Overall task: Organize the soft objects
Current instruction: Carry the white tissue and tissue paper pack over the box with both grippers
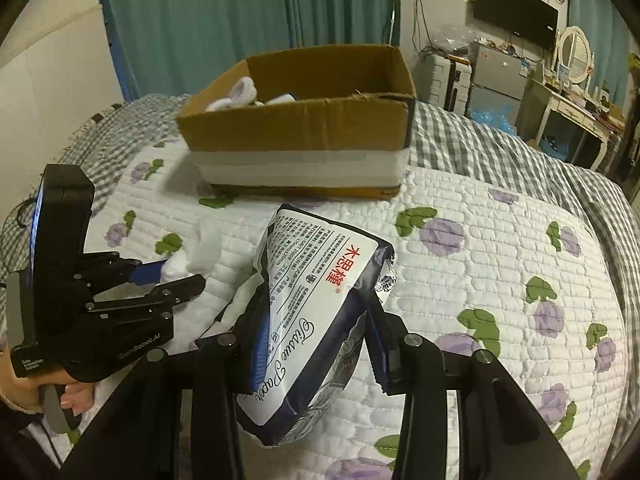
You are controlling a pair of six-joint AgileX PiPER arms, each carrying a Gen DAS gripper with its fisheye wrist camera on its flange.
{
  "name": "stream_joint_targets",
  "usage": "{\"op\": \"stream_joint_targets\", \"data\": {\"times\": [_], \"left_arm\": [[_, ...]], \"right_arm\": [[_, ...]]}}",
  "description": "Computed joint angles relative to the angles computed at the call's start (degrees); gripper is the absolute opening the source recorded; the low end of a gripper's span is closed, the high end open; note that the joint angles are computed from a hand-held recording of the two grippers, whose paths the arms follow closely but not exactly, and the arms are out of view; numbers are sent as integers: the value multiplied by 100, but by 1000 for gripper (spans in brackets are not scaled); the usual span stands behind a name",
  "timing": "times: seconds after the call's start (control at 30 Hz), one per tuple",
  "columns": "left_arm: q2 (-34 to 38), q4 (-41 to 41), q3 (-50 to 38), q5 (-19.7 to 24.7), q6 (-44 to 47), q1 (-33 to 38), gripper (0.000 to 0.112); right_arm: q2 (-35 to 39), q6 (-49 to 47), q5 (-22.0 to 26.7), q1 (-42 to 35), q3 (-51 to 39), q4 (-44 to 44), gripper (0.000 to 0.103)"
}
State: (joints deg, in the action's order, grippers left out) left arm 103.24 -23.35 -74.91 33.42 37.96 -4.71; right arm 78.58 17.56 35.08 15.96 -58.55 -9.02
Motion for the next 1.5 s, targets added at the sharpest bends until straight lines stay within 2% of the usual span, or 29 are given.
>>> {"op": "stream_joint_targets", "data": {"times": [0.17, 0.33, 0.93, 1.13, 1.5], "left_arm": [[-374, -254, 137, -2, 348, 153, 27], [-656, -510, -7, 268, 451, 383, 27], [-1579, -1493, -710, 1116, 777, 1355, 27], [-1576, -1844, -1177, 1259, 772, 1546, 27], [-1273, -2209, -1952, 953, 786, 1354, 27]], "right_arm": [[-156, 174, 3, 145, 4, -68, 41], [-416, 551, 120, 399, -27, -415, 41], [-1121, 1584, 1051, 1443, -1019, -1825, 41], [-1140, 1407, 1187, 1485, -1523, -1912, 41], [-721, 437, 836, 821, -2504, -1507, 42]]}}
